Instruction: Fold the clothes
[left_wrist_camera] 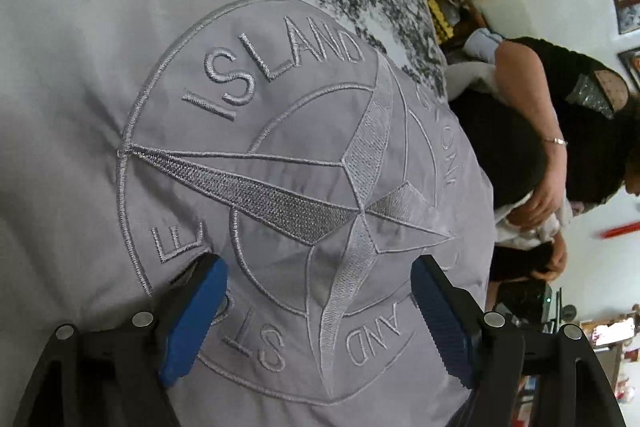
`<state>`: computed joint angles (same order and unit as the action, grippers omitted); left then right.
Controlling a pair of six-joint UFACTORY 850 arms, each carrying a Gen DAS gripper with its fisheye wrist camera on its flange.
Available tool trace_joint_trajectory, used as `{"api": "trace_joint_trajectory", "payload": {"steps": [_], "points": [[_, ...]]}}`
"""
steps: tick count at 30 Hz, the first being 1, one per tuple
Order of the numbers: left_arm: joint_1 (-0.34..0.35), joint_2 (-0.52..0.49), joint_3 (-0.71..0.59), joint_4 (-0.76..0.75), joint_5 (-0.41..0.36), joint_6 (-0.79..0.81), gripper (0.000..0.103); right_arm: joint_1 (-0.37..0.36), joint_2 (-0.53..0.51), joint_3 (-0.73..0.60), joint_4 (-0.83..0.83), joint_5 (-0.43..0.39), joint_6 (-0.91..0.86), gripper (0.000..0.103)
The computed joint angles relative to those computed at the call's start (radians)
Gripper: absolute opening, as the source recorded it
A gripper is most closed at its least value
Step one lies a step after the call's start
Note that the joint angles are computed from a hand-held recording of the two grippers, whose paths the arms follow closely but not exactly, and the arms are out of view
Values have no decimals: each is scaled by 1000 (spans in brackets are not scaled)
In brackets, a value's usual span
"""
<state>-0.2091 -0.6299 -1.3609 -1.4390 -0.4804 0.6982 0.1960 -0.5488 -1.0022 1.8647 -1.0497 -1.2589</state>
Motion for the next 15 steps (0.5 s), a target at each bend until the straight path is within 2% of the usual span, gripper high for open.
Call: {"api": "trace_joint_trajectory", "payload": {"steps": [2,3,4,6,8,10,11,13,15], "points": [[-14,0,-11,53,35,-46,80,-3,-20,-24,-10,-15,26,77],[-22,0,-19,90,55,-82,80,6,-21,-30,-5,-13,14,81],[-30,-1,-28,136,73,-128,80,-14,7,-12,-33,-16,4,82],[-43,14,-26,169,91,-165,81,-1,19,-15,-46,-18,-13,81],[-32,38,-5,107,60,-69,81,10,21,-19,-40,-23,-21,72],[-30,37,-9,49,44,-2,81,16,12,-23,-15,-32,-18,58],[-26,41,1,6,45,30,81,27,6,-43,-23,6,21,54],[-20,22,0,-23,52,21,82,57,31,-49,-44,119,48,31],[-13,1,11,-98,48,65,82,95,69,-44,-42,236,65,24]]}}
